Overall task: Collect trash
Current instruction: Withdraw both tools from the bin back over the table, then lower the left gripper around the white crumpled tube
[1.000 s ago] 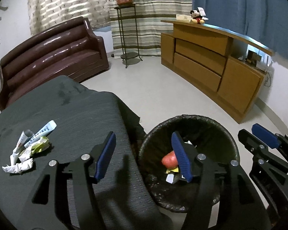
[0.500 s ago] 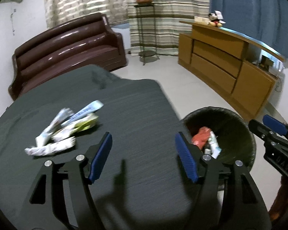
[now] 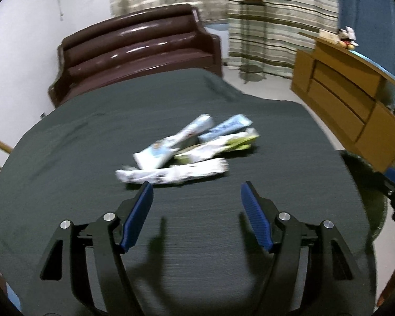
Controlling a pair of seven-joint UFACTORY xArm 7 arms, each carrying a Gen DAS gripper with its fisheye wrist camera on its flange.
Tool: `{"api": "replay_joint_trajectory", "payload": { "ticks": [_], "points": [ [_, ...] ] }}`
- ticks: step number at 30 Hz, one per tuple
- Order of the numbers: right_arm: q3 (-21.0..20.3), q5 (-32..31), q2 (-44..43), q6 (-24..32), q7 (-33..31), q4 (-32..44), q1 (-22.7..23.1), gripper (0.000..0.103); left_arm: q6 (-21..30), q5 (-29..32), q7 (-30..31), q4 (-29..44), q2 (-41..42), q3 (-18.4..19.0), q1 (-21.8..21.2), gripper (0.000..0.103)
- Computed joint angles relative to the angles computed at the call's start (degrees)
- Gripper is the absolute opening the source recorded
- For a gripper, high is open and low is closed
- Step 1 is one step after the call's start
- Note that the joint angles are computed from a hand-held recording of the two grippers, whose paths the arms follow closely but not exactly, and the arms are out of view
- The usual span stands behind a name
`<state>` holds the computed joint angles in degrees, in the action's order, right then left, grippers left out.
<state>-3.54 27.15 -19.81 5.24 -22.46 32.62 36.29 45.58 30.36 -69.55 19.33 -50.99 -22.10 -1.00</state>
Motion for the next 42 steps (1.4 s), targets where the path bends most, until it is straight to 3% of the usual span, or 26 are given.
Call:
{"api": "replay_joint_trajectory", "payload": {
  "ticks": [8, 18, 25, 30, 39, 41, 42],
  "points": [
    [1.47, -0.39, 0.69, 0.72, 0.86, 0.6, 0.09, 0.048, 1.99, 0.51, 3.42, -2.85, -5.19, 3.58, 2.19, 0.068],
    [3.22, -1.46, 1.47, 1.26, 2.39, 1.36, -1.14, 0.05, -7.26, -3.25, 14.35, -5.25, -3.24, 9.75, 3.94, 0.066],
    [3.19, -1.41, 1.35, 1.65, 2.29, 1.4, -1.26, 0.05, -6.81, -6.48, 19.11, -5.61, -4.04, 7.52, 2.85, 0.034],
    [3.14, -1.13, 1.37, 1.8, 2.07, 1.52, -1.16, 0.05, -6.18, -8.54, 21.42, -5.9, -4.75, 6.98, 0.83, 0.025],
    [2.64, -0.04, 1.09, 1.68, 1.0, 1.13, -0.49, 0.051, -6.71, -10.75, 22.34, -4.91, -3.17, 5.44, -1.63, 0.026],
    [2.58, 0.13, 0.92, 1.59, 0.8, 0.95, -0.32, 0.051, -6.84, -10.27, 22.71, -4.61, -2.98, 5.45, -1.12, 0.03],
    [2.52, 0.23, 0.89, 1.48, 0.71, 0.88, -0.21, 0.052, -6.69, -10.05, 22.56, -4.6, -3.3, 5.12, -0.93, 0.037]
  ]
}}
